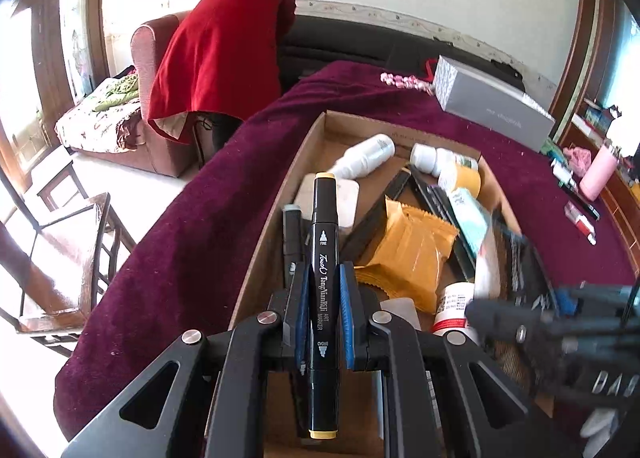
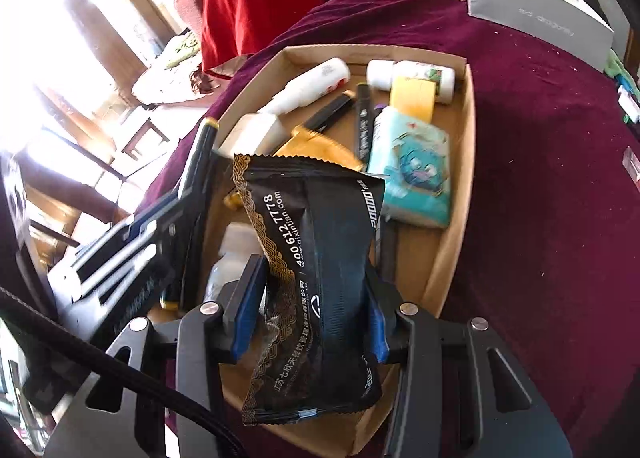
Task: Organize objects
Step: 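Lower the marker and black bag into the tray and open both grippers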
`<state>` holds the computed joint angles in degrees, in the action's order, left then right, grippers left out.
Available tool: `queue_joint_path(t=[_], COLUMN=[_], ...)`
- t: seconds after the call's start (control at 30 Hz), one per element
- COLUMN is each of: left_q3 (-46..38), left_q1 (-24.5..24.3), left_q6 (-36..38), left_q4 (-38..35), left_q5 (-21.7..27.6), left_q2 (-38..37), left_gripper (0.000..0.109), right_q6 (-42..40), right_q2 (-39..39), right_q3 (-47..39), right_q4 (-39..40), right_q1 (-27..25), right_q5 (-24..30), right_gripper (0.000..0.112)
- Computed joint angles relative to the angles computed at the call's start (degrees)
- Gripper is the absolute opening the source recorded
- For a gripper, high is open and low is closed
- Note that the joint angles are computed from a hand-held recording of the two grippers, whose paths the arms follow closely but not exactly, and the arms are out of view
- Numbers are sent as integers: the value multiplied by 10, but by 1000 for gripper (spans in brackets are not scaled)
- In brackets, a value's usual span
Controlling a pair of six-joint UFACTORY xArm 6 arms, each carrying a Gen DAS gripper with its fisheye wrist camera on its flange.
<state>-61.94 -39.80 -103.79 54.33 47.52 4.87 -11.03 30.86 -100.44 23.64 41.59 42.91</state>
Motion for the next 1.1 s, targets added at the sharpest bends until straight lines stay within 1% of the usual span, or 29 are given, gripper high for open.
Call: queue_joint_path(t=[0.07, 0.23, 0.4, 0.53, 0.6, 0.77, 0.87, 0.93, 1.0, 1.1], left_q3=[-10, -17, -16, -10, -9, -3, -5, -12, -16, -27], left_q1=[-3, 3, 3, 5, 4, 2, -9, -20, -29, -45], left_q6=[10, 27, 14, 3, -1, -15, -29, -31, -34, -30], left_q4=[-1, -20, -14, -9, -8, -7, 6, 12, 18, 18], left_q5=[9, -3, -2, -7, -7, -7, 8, 30, 47, 78], left_q2=[7, 22, 23, 19, 17, 9, 2, 0, -4, -6], left_gripper=[12, 12, 12, 12, 13, 15, 24, 40, 43, 43], right_q6=[14, 45, 54, 63, 64, 38, 22, 6, -7, -47], right_q2=[17, 57, 94, 108, 117, 103, 88, 75, 60, 37], right_q3=[-24, -84, -136, -156, -169, -153, -134, -118, -99, -68], right_q4=[-18, -66, -79, -110, -115, -62, -23, 1, 16, 53], right_q1=[-1, 1, 3, 10, 11, 4, 0, -1, 0, 2], right_q5=[-1, 3, 14, 3, 9, 13, 18, 16, 10, 5], right_gripper=[44, 45, 45, 46, 47, 53, 54, 54, 55, 56])
